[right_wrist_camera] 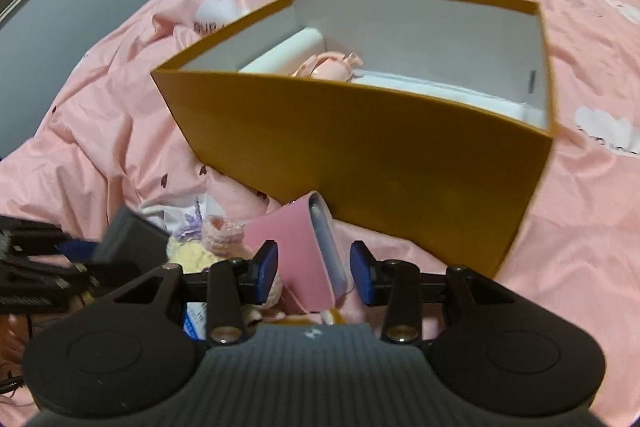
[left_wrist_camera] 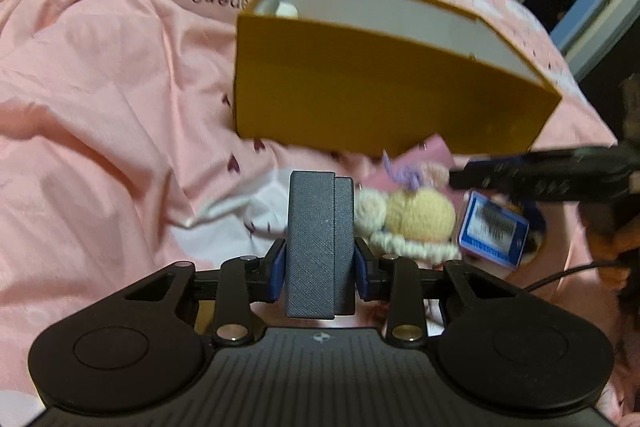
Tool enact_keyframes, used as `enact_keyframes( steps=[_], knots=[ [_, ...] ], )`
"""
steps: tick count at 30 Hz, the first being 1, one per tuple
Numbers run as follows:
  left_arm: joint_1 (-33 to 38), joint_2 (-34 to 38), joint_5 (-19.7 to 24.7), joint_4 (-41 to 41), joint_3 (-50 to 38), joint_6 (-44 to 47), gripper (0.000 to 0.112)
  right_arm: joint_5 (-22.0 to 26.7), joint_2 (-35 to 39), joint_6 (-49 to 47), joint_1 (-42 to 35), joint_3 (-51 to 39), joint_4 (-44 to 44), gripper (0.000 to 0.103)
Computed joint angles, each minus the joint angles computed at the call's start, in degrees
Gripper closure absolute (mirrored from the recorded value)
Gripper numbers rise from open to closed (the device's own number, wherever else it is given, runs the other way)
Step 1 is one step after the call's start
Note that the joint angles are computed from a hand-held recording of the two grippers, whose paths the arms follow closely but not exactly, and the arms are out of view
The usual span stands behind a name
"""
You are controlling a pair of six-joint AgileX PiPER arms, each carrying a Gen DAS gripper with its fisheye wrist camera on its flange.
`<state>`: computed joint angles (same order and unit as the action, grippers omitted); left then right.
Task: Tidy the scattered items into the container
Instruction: 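Grasp the dark grey case with the left tool while the right tool grasps the pink wallet, then lift the grey case with the left tool while the right tool lifts the pink wallet toward the box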
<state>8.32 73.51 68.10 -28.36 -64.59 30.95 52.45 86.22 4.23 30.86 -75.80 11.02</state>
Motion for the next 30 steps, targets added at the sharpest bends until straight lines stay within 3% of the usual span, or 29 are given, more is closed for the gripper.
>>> enact_keyframes(
  steps=[4, 8, 11, 16, 21, 30],
  knots=[
    [0.74, 1.12, -2.17, -0.99, 0.26, -0.57, 0.074, 0.2, 3.58, -2.2, -0.78, -0.95, 1.36, 0.06],
    [0.63, 2.52, -2.81, -1.17, 0.59, -0.8, 0.074, -0.36, 6.25, -6.62, -2.73, -0.76, 7.23, 0.048],
    [0.55, 2.94, -3.05, -1.11, 0.99, -0.7, 0.074, -0.88, 6.43, -7.42, -2.83, -0.06, 8.44, 0.048],
    [0.91, 2.8, -2.82, -1.43, 1.12, -0.21, 0.074, 0.87, 3.6, -7.31, -1.75, 0.37, 7.16, 0.064],
    [0.99, 2.59, -2.64, -1.51, 1.3, -0.04, 0.074, 3.62, -0.3, -11.54, -3.0, 2.06, 13.53, 0.081],
    [2.47, 0.46, -1.11, -4.12, 0.86, 1.62, 0.074, -0.08, -4.5, -3.2, 0.27, 4.99, 9.39, 0.085]
  ],
)
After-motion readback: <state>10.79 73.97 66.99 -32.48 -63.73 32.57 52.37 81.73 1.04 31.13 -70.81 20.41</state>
